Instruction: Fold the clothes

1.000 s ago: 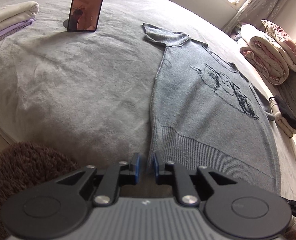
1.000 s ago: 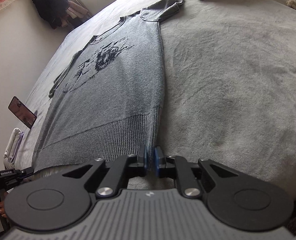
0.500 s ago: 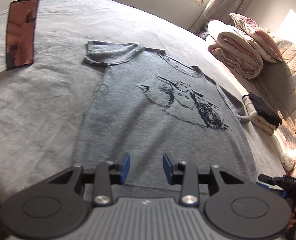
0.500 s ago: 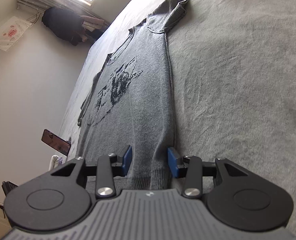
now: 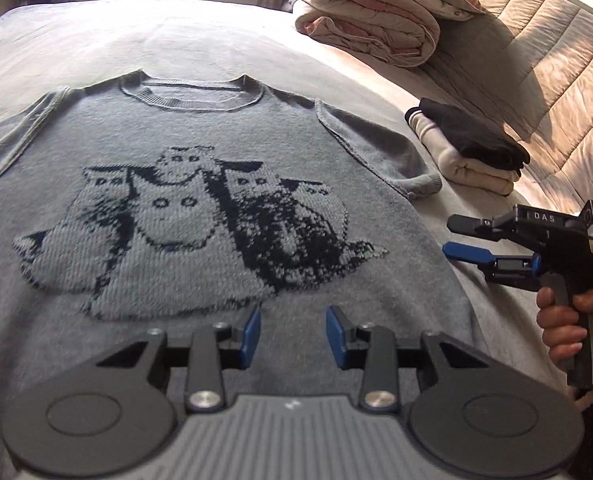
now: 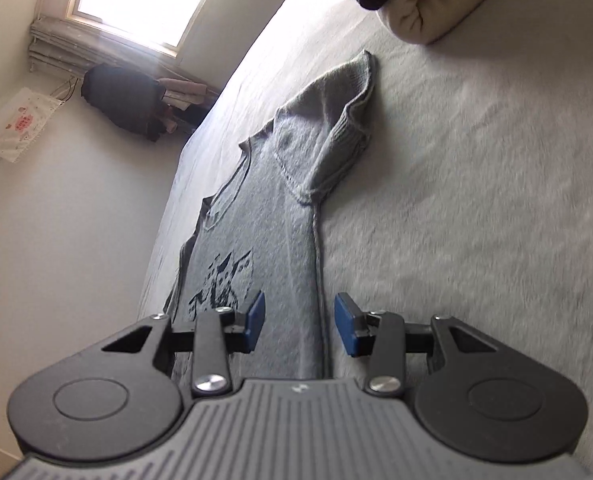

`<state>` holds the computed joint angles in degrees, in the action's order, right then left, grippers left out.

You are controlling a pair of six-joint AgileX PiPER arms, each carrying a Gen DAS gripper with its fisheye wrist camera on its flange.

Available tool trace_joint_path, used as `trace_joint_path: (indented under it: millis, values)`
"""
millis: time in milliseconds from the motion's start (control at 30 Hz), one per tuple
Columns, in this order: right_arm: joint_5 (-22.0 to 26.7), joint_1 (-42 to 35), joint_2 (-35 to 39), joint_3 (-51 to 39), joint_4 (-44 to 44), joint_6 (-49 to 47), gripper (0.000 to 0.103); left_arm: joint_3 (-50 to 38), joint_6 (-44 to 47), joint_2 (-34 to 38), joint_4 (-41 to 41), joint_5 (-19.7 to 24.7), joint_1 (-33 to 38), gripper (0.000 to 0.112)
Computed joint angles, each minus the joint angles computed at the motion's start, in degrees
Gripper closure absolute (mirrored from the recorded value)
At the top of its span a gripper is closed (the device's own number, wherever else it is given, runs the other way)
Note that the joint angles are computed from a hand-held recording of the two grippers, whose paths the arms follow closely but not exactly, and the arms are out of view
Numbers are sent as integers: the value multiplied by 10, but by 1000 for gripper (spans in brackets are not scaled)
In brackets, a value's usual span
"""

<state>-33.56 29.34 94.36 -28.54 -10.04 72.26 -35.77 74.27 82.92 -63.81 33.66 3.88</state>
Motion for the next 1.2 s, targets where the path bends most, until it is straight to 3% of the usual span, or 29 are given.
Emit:
trace_joint_path:
  millis: [133, 300, 467, 567, 700, 767, 833, 967, 1067, 1200]
  values:
    - [26, -21, 52, -70, 91, -66, 60, -108, -76, 88, 37, -51, -89, 75]
    - [39, -37, 105, -145, 184, -166, 60, -265, -229, 192, 158, -81, -160, 74]
    - [35, -51, 144, -191, 209, -188, 60, -402, -314, 300, 233, -137, -202, 72]
    - [49, -37, 153, -218, 303, -281, 60, -474, -444, 363, 364, -187, -216, 72]
    - [-2, -8, 178, -223, 431, -407, 60, -568, -583, 429, 513, -194, -203, 71]
    - [-27, 2, 201, -231, 462, -440, 68, -622, -625, 460, 559, -181, -192, 70]
    - [-31, 3, 198, -220, 479, -479, 76, -670, -606, 488, 536, -166, -180, 69]
    - [-32, 16, 212, -242, 547, -579, 87, -773, -467, 546, 381, -112, -155, 63]
    - [-51, 18, 214, -239, 550, -581, 94, -862, -460, 598, 363, -49, -149, 63]
    - [-66, 34, 214, -256, 602, -662, 96, -839, -407, 599, 318, -83, -149, 67]
